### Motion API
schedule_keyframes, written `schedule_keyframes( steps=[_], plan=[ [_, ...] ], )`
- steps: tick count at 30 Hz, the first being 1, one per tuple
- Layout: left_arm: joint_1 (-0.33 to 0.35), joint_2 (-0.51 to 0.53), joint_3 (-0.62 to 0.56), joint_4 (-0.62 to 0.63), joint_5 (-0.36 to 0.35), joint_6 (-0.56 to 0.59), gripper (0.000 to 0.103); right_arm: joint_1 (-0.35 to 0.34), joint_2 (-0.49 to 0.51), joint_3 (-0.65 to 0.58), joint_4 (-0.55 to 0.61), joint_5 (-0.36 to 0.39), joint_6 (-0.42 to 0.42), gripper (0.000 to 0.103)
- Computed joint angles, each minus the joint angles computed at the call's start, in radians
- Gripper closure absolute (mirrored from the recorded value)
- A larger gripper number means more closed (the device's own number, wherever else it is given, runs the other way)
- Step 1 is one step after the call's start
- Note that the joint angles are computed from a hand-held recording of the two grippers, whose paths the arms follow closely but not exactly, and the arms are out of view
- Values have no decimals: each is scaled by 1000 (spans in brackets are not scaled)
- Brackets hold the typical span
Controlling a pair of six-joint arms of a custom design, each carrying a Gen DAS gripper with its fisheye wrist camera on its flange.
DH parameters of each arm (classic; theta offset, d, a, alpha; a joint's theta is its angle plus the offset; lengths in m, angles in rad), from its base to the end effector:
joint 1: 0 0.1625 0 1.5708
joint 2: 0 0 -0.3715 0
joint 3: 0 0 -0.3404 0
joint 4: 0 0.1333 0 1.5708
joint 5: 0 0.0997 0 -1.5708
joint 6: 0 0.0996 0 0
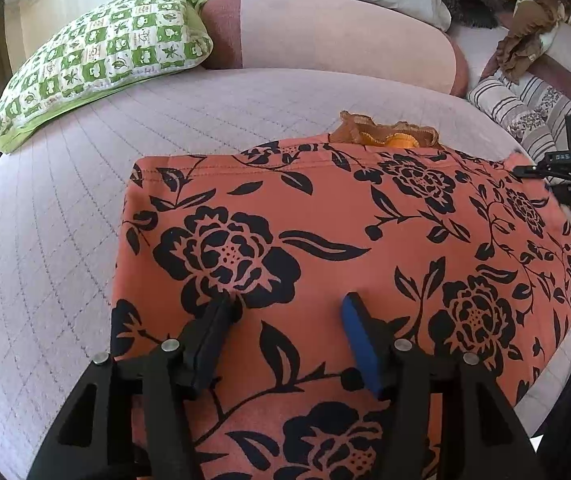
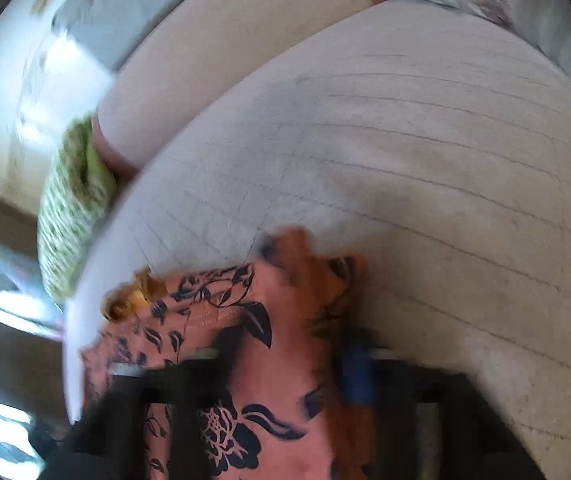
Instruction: Fold small clothes
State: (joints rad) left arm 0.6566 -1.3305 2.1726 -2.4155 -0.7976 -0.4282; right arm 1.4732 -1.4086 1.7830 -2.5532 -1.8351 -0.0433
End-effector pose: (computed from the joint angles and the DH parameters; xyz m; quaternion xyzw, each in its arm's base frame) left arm -0.2049 -0.4140 0.1983 0.2224 0.8991 -0.2354 0.2945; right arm 0.0567 -0.5216 0.3827 -0.0651 -0.9444 0.2871 0.1463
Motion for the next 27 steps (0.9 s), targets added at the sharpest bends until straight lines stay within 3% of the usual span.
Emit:
schedule_keyframes(
  steps=[2,4,6,8,9,11,16,18,19,21,24,25,27],
  plan=[
    [-1,1,10,-23,2,11,43,-21,6,9,-51,-28,36,82],
    [-2,-2,13,-24,4,15,43,-85,-28,47,-73,50,116,83],
    [-2,-6,12,-21,1,12,43,-58,-58,61,-57,39,65,70],
    [-4,-7,7,-3,2,2,43,-22,-90,65,-17,-10,50,29],
    [-7,-9,2,14,4,-10,43,0,-134,101,-46,-35,55,29],
    [-16,-23,-3,38,-7,-44,43,19,-207,150,-34,2,60,29],
    [-61,-85,46,29,-9,-75,43,18,-390,303,129,257,13,28],
    [-77,-107,60,45,-15,-94,43,-17,-409,374,116,196,52,28],
    [-85,-119,63,68,-20,-110,43,-66,-414,405,106,180,89,35],
    [-99,-136,63,115,-14,-134,43,-117,-489,465,46,249,140,39],
    [-123,-162,69,152,5,-176,42,-79,-587,511,7,261,169,26],
    [-128,-164,63,165,7,-199,42,-70,-612,533,-4,257,186,16],
    [-132,-165,60,167,4,-219,42,-69,-640,572,19,235,243,15]
  ],
)
